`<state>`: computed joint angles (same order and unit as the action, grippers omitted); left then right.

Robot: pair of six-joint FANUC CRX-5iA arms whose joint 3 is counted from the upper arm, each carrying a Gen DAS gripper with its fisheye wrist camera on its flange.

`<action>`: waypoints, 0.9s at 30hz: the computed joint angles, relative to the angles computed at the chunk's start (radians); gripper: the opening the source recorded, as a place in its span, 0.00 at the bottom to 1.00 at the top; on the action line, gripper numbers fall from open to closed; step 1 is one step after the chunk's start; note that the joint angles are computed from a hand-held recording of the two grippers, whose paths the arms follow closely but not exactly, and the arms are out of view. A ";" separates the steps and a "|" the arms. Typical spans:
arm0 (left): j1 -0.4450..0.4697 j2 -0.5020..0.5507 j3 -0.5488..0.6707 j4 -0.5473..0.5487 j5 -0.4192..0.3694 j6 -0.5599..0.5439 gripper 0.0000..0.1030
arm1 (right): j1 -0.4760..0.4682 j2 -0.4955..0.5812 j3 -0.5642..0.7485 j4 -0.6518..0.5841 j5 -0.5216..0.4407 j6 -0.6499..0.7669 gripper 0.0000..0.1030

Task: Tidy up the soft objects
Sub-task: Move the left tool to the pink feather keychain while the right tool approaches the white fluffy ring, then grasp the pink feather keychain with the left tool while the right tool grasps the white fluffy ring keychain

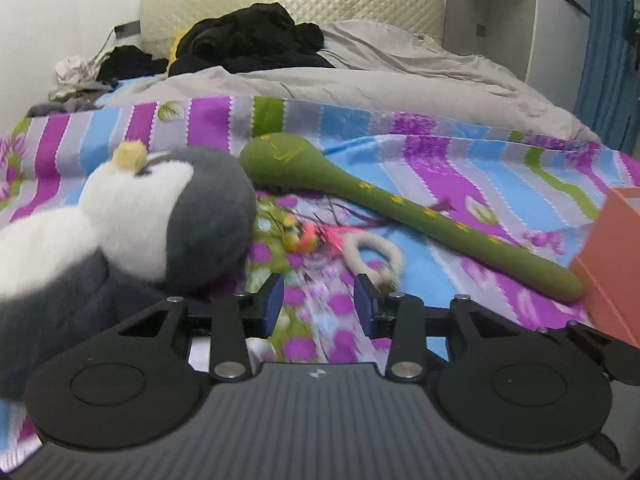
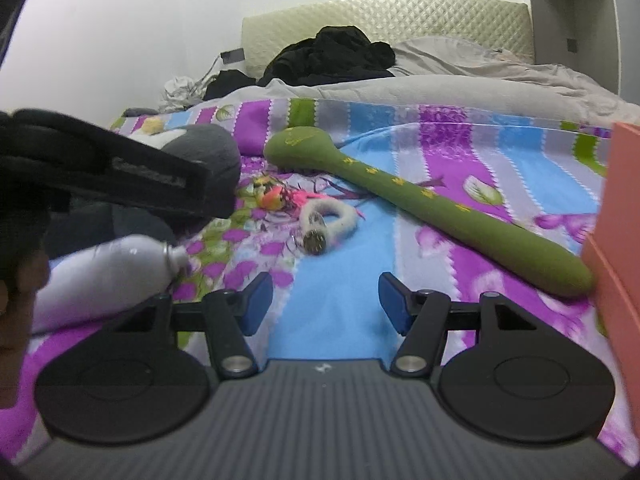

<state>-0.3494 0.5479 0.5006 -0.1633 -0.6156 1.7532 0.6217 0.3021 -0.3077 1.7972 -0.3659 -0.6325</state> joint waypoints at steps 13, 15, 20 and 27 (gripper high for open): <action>-0.011 0.223 0.319 -0.066 -0.106 -0.118 0.43 | -0.065 0.144 0.165 0.071 0.075 -0.040 0.56; -0.015 0.254 0.372 -0.077 -0.132 -0.124 0.43 | -0.068 0.156 0.179 0.066 0.075 -0.043 0.50; -0.020 0.325 0.493 -0.087 -0.206 -0.128 0.43 | -0.053 0.183 0.213 -0.115 0.098 0.089 0.33; -0.020 0.382 0.579 -0.091 -0.262 -0.149 0.43 | -0.066 0.176 0.196 -0.043 0.094 -0.007 0.21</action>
